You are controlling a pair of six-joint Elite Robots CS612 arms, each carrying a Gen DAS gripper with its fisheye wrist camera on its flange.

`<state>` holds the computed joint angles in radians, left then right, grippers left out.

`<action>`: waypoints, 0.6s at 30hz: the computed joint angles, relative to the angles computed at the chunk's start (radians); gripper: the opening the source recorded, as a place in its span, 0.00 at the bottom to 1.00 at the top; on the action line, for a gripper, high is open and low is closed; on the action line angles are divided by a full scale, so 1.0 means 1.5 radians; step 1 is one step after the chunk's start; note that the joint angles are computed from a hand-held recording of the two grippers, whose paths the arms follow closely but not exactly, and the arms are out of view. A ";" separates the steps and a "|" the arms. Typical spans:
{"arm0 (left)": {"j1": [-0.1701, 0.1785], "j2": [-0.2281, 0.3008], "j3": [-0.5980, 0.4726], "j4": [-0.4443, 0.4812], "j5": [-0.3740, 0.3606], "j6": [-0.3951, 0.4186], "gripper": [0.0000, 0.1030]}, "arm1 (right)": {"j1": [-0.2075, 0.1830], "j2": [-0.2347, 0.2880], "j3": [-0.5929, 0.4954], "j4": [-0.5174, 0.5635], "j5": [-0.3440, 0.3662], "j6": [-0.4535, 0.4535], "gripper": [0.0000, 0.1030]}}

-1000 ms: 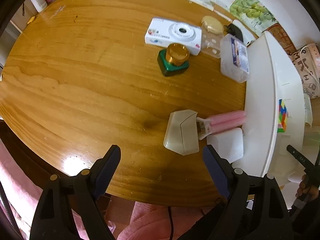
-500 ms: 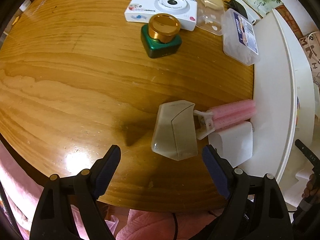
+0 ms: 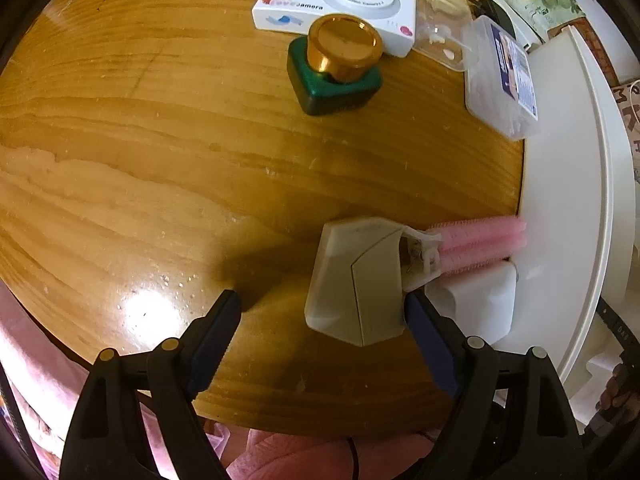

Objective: Organize rigid objects
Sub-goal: 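Lower the left tool onto the cream-coloured box and close on it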

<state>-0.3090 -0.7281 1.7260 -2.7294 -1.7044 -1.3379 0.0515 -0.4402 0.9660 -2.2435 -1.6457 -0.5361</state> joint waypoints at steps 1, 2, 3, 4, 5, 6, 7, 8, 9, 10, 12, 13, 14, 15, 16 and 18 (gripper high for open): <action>0.006 0.006 -0.007 0.004 0.000 0.008 0.83 | 0.000 0.000 0.000 -0.001 -0.001 0.001 0.12; 0.007 0.007 -0.010 0.010 0.004 0.011 0.82 | 0.000 0.000 0.002 -0.002 -0.002 0.001 0.12; 0.008 0.008 -0.014 0.015 0.006 0.013 0.79 | 0.001 0.000 0.002 -0.002 -0.003 0.002 0.12; 0.009 0.009 -0.017 0.019 0.008 0.016 0.76 | 0.001 0.000 0.002 -0.003 -0.005 0.003 0.12; 0.010 0.010 -0.020 0.022 0.010 0.020 0.74 | 0.001 0.000 0.004 -0.004 -0.006 0.003 0.13; 0.013 0.013 -0.025 0.024 0.010 0.026 0.71 | 0.002 0.000 0.004 -0.005 -0.007 0.004 0.13; 0.015 0.015 -0.029 0.027 0.010 0.030 0.69 | 0.002 -0.001 0.004 -0.006 -0.008 0.004 0.13; 0.017 0.018 -0.039 0.039 0.011 0.036 0.68 | 0.002 -0.001 0.004 -0.005 -0.008 0.006 0.13; 0.017 0.018 -0.042 0.044 0.011 0.039 0.64 | 0.003 -0.001 0.004 -0.005 -0.009 0.007 0.13; 0.019 0.019 -0.048 0.048 0.013 0.042 0.58 | 0.003 -0.001 0.004 -0.005 -0.009 0.008 0.13; 0.022 0.019 -0.053 0.050 0.012 0.049 0.49 | 0.003 -0.001 0.004 -0.005 -0.009 0.010 0.13; 0.023 0.020 -0.054 0.042 0.009 0.050 0.47 | 0.003 -0.001 0.004 -0.005 -0.010 0.011 0.13; 0.025 0.021 -0.055 0.043 0.006 0.050 0.47 | 0.003 -0.001 0.004 -0.005 -0.010 0.011 0.13; 0.026 0.022 -0.058 0.044 0.005 0.051 0.47 | 0.003 -0.001 0.004 -0.005 -0.011 0.011 0.13; 0.027 0.022 -0.057 0.045 0.004 0.054 0.47 | 0.003 -0.001 0.005 -0.005 -0.012 0.012 0.13; 0.029 0.022 -0.059 0.045 0.004 0.055 0.46 | 0.003 -0.001 0.003 -0.004 -0.013 0.013 0.13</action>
<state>-0.2661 -0.6944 1.6381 -2.6620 -1.6990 -1.2548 0.0565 -0.4414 0.9706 -2.2496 -1.6650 -0.5173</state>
